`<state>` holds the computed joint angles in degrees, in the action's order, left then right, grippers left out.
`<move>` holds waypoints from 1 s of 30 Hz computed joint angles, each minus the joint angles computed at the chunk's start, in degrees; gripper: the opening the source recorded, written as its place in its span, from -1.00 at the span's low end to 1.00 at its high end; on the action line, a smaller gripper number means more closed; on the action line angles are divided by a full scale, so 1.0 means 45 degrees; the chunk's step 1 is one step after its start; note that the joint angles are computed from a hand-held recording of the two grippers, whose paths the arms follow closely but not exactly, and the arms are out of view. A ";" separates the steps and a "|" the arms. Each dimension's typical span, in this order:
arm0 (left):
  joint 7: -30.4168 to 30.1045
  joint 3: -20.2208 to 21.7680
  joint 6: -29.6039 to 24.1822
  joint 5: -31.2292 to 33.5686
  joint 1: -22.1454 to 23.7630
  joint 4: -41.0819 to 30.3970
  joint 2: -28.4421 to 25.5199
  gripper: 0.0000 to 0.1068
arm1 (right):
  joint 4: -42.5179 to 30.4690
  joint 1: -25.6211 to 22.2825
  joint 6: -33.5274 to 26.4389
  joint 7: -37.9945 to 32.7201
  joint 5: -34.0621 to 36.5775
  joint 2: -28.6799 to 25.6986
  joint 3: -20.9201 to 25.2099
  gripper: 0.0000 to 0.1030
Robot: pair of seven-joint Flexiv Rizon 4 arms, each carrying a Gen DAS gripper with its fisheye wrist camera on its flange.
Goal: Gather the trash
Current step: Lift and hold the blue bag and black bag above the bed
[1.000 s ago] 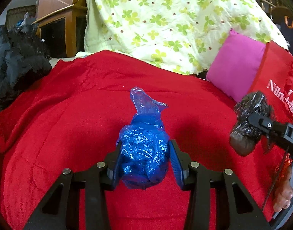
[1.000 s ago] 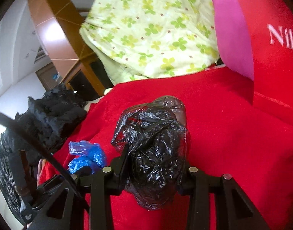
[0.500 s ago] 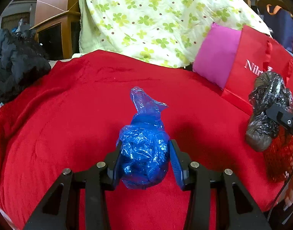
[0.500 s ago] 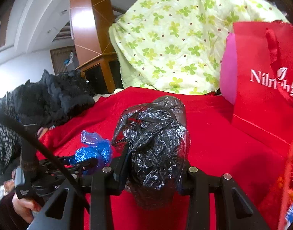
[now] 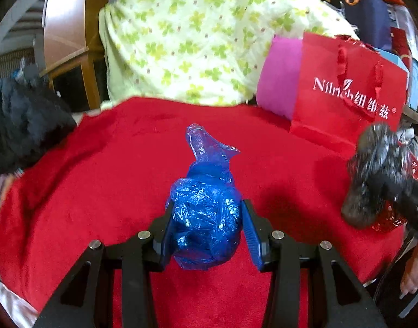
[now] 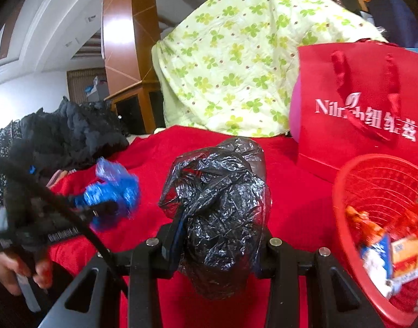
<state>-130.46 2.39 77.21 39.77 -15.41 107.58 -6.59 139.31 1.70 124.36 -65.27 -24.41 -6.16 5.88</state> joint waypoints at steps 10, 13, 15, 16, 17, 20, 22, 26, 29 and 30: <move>-0.1031 -0.0953 -0.1320 0.1830 0.0142 0.0085 0.1721 -0.12 | 0.1162 0.0088 0.0346 -0.0202 0.0510 0.1259 -0.0013 -0.21; -0.1038 -0.1291 -0.1390 0.1874 0.0461 0.0261 0.2162 -0.12 | 0.1354 0.0199 0.0279 -0.0154 0.0534 0.1708 -0.0006 -0.21; -0.1036 -0.1510 -0.1498 0.1844 0.0674 0.0417 0.2517 -0.12 | 0.1496 0.0219 0.0229 0.0220 0.0135 0.2073 -0.0153 -0.21; -0.0977 -0.1603 -0.1528 0.1770 0.0781 0.0516 0.2714 -0.12 | 0.1519 0.0256 0.0143 0.0275 0.0122 0.2228 -0.0164 -0.21; -0.0905 -0.1696 -0.1534 0.1678 0.0892 0.0627 0.2913 -0.12 | 0.1564 0.0288 0.0085 0.0305 0.0122 0.2393 -0.0178 -0.21; -0.0708 -0.1948 -0.1491 0.1368 0.1277 0.0948 0.3532 -0.12 | 0.1677 0.0463 -0.0105 0.1009 -0.0657 0.3000 -0.0607 -0.21; -0.0678 -0.2170 -0.1418 0.1316 0.1568 0.1088 0.3895 -0.12 | 0.1729 0.0532 -0.0283 0.1145 -0.0791 0.3472 -0.0623 -0.21; -0.0493 -0.2506 -0.0944 0.0995 0.2136 0.1324 0.4300 -0.12 | 0.1758 0.0726 -0.0947 0.0823 -0.0303 0.4154 -0.0325 -0.21; -0.0134 -0.2725 -0.0700 0.0618 0.2457 0.1566 0.4414 -0.12 | 0.1842 0.1481 -0.1149 0.1131 -0.0634 0.4329 -0.1003 -0.20; 0.0028 -0.2770 -0.0640 0.0453 0.2530 0.1635 0.4403 -0.12 | 0.1823 0.1654 -0.1170 0.1221 -0.0671 0.4265 -0.1122 -0.20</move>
<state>-130.33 -10.07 74.32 41.81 -4.02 114.93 13.22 147.51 9.14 119.09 -59.78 -27.43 13.03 0.83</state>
